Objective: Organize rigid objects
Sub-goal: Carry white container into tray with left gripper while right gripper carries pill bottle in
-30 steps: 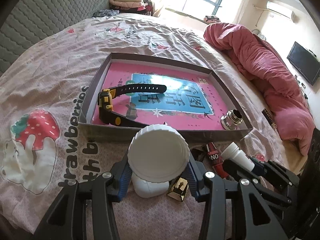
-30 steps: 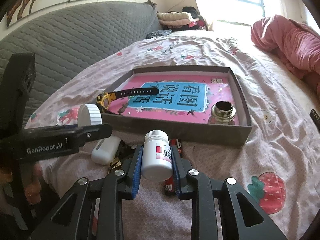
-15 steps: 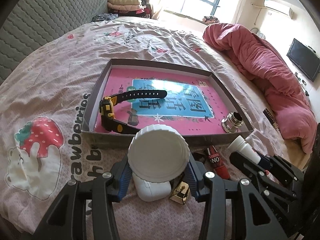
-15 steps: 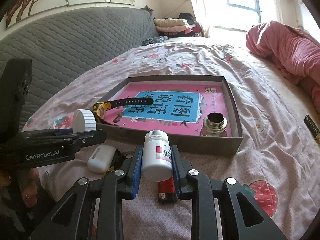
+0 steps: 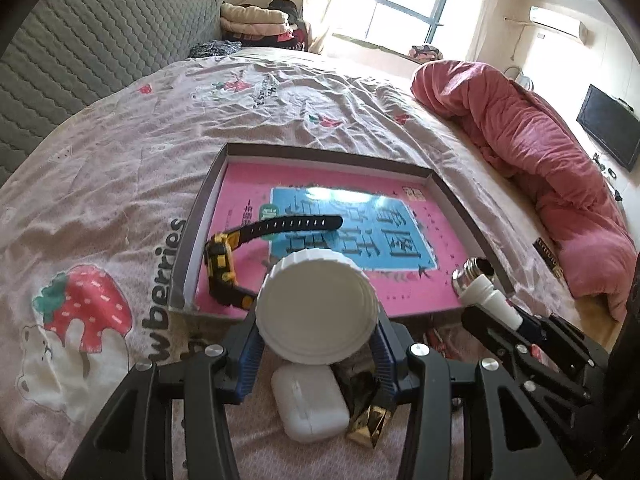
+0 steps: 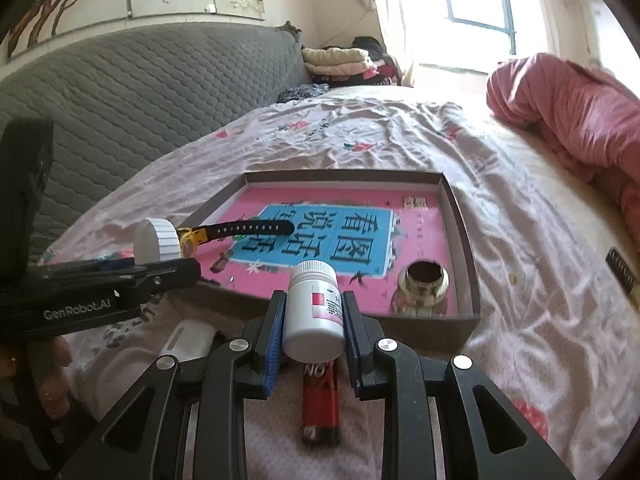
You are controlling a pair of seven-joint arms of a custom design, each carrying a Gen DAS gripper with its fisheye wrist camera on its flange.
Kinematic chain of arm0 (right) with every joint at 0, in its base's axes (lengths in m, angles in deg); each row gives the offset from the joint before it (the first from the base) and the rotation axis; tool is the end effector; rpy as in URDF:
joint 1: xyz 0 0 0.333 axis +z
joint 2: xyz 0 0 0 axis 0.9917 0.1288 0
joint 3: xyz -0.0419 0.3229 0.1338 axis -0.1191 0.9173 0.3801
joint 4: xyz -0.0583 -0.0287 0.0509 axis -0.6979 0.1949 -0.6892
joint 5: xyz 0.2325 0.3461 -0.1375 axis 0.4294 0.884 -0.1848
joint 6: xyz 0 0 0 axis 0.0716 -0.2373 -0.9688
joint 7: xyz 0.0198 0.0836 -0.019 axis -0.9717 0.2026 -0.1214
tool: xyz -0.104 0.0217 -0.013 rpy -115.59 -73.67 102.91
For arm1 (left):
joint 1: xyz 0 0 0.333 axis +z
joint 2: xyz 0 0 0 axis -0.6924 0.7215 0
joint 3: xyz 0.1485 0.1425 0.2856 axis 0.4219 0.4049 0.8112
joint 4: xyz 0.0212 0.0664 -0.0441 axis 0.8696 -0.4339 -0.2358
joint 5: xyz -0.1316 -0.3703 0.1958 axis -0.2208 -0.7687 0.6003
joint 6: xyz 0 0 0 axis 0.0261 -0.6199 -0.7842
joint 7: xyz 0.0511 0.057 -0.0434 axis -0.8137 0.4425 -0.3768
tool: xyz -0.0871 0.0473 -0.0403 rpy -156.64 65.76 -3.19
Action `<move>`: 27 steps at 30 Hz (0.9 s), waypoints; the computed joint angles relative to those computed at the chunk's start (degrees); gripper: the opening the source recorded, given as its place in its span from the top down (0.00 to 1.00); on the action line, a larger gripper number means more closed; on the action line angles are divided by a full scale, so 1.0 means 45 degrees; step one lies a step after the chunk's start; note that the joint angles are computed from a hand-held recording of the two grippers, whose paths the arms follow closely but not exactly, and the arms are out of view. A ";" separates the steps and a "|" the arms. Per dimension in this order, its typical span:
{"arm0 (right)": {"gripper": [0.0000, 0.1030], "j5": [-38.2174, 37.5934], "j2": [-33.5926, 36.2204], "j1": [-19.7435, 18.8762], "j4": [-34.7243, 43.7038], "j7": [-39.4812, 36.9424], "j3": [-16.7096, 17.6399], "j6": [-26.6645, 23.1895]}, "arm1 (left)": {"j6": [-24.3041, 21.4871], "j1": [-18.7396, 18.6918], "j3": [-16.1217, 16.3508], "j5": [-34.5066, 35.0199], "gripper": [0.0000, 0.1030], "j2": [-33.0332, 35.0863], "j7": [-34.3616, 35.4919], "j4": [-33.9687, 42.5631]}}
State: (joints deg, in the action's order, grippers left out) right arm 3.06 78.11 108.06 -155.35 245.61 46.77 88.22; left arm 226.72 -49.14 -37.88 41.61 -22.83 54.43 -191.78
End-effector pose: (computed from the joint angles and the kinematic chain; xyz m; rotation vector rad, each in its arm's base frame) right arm 0.6090 0.3241 0.4944 -1.6660 1.6046 -0.6779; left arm 0.6780 -0.2091 0.4931 -1.6782 2.1444 -1.0030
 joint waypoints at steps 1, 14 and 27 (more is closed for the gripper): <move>0.74 0.0106 0.0072 -0.0052 0.0069 -0.0053 0.0005 0.0103 | 0.0017 0.0008 -0.0019 -0.0024 0.53 0.0046 0.0041 0.0068; 0.74 0.0222 0.0663 0.0162 0.0846 -0.0240 -0.0560 0.0289 | -0.0065 -0.0139 0.0070 0.0868 0.53 0.0916 -0.0790 0.1107; 0.74 0.0614 0.0970 0.0133 0.1164 -0.0568 -0.0761 0.0524 | -0.0701 -0.0406 0.0272 0.1985 0.53 0.1838 -0.1757 0.2303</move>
State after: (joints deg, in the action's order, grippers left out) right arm 5.83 82.48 108.66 -150.12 243.05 43.35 90.58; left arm 223.57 -50.97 -36.65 50.55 -14.56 46.53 -181.41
